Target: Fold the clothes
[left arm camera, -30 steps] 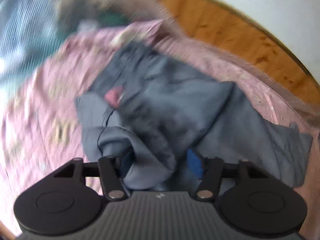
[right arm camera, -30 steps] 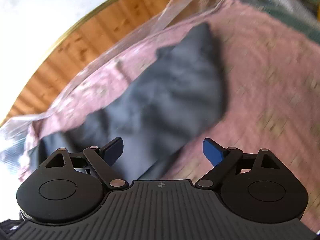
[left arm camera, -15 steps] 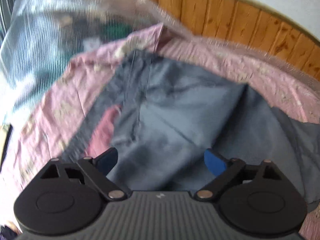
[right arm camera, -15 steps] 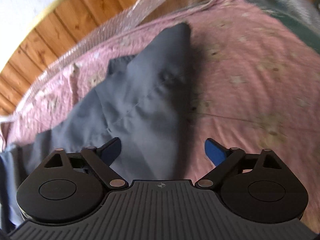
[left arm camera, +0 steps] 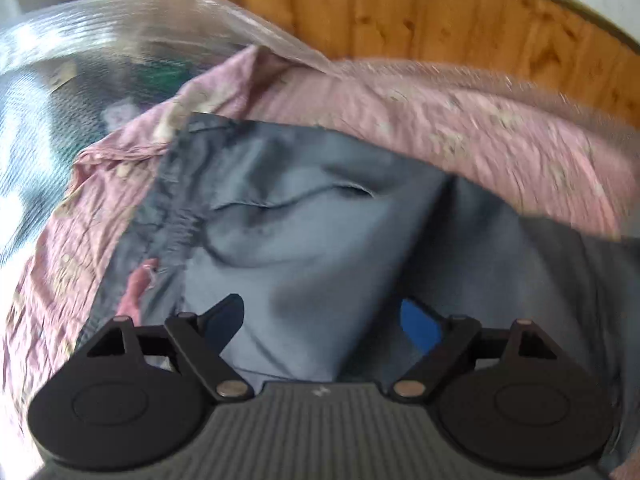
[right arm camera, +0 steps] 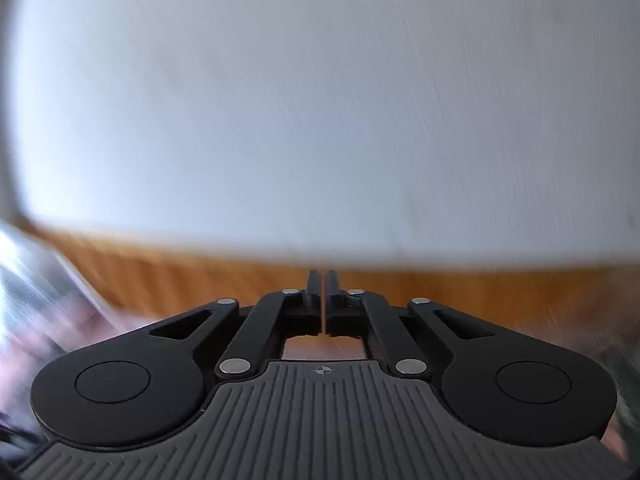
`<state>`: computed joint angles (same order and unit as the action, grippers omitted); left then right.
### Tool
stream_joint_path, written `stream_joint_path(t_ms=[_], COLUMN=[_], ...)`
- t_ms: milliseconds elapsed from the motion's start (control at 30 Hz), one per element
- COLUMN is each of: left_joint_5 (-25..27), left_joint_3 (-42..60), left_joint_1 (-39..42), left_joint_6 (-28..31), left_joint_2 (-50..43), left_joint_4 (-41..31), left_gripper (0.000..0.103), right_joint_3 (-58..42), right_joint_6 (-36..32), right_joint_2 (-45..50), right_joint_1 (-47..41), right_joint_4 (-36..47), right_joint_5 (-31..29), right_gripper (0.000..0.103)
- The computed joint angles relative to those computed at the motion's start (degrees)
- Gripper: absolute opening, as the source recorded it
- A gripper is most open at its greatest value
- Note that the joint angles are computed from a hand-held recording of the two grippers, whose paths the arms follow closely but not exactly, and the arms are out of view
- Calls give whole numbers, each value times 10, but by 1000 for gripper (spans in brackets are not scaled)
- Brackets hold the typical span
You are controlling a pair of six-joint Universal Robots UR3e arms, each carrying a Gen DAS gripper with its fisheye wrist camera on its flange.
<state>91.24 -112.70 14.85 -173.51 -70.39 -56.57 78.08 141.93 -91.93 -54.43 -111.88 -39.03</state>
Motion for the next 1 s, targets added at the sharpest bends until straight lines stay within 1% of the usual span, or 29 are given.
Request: stream_joint_path(t_ms=[33,67,100,133,200,233,267,333,367,400,433,467,500,533,567,600,633,667,700,733,767,800,833,867,900,933,1000], left_joint_5=[0,-5,-18,-31,-49,-49,-48,-49,-51,-48,-44,-40,-38,-37,-38,-39,-31,-15,1,16,27,40,49,59,62,48,15], left_joint_3=[-9,-25,-40,-56,-82,-90,-99,-105,-107,-106,-105,-104,-100,-95,-87,-79,-69,-67,-65,-62,-61,-51,-41,-28,-18,11,75], left_joint_1=[2,10,26,43,71,76,81,88,92,94,96,97,102,107,111,115,113,100,88,76,58,42,30,17,10,26,62], left_joint_6=[11,21,32,44,66,71,77,78,75,67,58,49,44,38,42,45,54,64,75,87,96,103,112,121,130,91,4], left_joint_2=[7,25,45,66,96,103,109,104,101,95,89,83,79,75,65,54,33,7,-18,-43,-76,-110,-134,-159,-180,-179,-184], left_joint_4=[1,-1,-13,-27,-68,-79,-89,-99,-98,-87,-76,-65,-49,-32,-17,-2,11,41,70,98,131,154,172,189,204,195,177], left_gripper=[88,90,94,95,95,95,95,95,95,95,94,94,93,93,93,95,96,96,97,98,99,99,83,60,2,4,4], right_joint_3=[6,17,51,108,175,202,224,238,243,257,274,301,331,352,366,376,381,377,365,347,334,324,302,273,242,203,110], right_joint_6=[22,30,13,-11,-52,-72,-106,-193,-228,-247,-254,-226,-179,-132,-93,-62,-39,-35,-42,-54,-67,-80,-89,-96,-98,-93,-59], right_joint_2=[34,45,31,7,-28,-42,-59,-76,-80,-80,-79,-76,-68,-48,-22,-3,14,26,37,46,48,46,43,42,37,31,37], right_joint_1=[18,12,-18,-60,-111,-136,-156,-159,-145,-120,-90,-50,-5,43,91,128,161,173,176,173,167,160,146,131,116,97,58], right_joint_4=[-26,-5,42,75,151,189,244,353,383,373,341,261,155,40,-63,-136,-189,-193,-170,-131,-101,-76,-39,3,32,55,82], right_joint_5=[-40,-59,-51,-28,-28,-33,-28,-14,-5,-1,2,-5,-22,-51,-97,-151,-208,-228,-232,-221,-207,-194,-168,-136,-105,-66,18], right_gripper=[20,30,63,80,78,78,78,80,82,88,93,93,93,93,93,92,91,87,64,40,33,5,3,2,1,1,0])
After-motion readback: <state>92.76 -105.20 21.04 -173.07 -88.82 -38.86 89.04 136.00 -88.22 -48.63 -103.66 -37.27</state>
